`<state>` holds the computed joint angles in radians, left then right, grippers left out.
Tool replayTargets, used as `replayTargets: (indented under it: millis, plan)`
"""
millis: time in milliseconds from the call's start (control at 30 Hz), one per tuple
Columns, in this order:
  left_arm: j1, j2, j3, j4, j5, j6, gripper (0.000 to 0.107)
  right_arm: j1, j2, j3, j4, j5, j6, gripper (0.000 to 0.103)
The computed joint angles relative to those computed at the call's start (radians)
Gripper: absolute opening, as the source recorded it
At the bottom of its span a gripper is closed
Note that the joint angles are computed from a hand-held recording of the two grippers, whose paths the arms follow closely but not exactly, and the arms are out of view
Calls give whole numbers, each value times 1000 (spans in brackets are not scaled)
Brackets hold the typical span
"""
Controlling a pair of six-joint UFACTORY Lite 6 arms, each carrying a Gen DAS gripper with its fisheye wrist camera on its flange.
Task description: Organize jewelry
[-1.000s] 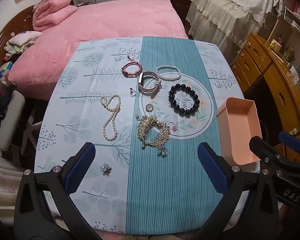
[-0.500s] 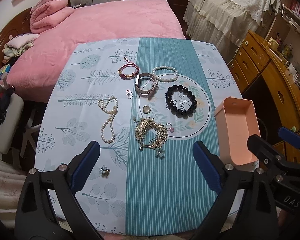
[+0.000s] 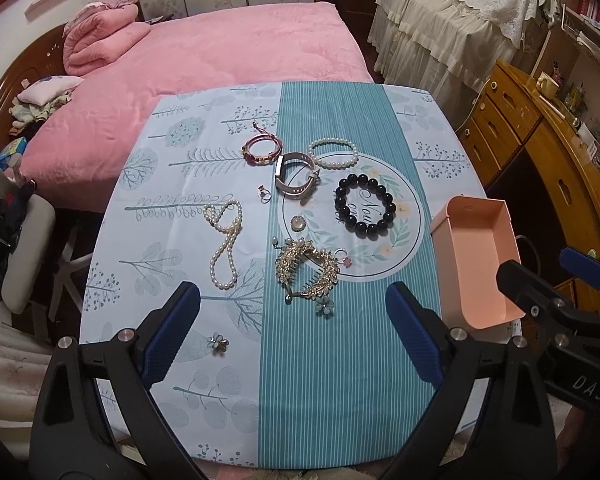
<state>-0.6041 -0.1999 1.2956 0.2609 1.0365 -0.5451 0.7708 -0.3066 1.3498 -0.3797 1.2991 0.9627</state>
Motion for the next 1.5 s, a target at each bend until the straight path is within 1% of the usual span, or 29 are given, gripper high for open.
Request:
replayTargets:
  millis: [233, 533, 733, 900, 1033, 1133, 1233, 1333, 1433, 1500]
  plan:
    - [-11, -36, -19, 19, 20, -33, 93, 29, 14, 28, -20, 12, -6, 96]
    - [-50, -22, 4, 49, 45, -84, 93, 18, 8, 46, -12, 17, -34, 96]
    - [-62, -38, -4, 76, 61, -125, 93, -4, -19, 24, 10, -11, -53, 96]
    - [-22, -59, -31, 66, 55, -120, 93, -21, -16, 11, 36, -41, -66, 96]
    - [22, -64, -55, 42, 30, -93, 93, -38, 10, 9, 54, -72, -95, 96]
    - [53, -37, -54, 14, 13, -52, 93, -66, 34, 7, 75, -100, -123, 96]
    - [95, -4, -42, -31, -27, 10, 93, -90, 71, 23, 81, -118, -149, 96]
    - [120, 52, -6, -75, -50, 86, 93, -121, 109, 44, 92, -137, -177, 96]
    - [134, 102, 19, -83, -71, 134, 92, -153, 142, 51, 105, -167, -209, 96]
    - [172, 144, 42, -137, -80, 197, 92, -182, 168, 54, 120, -190, -238, 96]
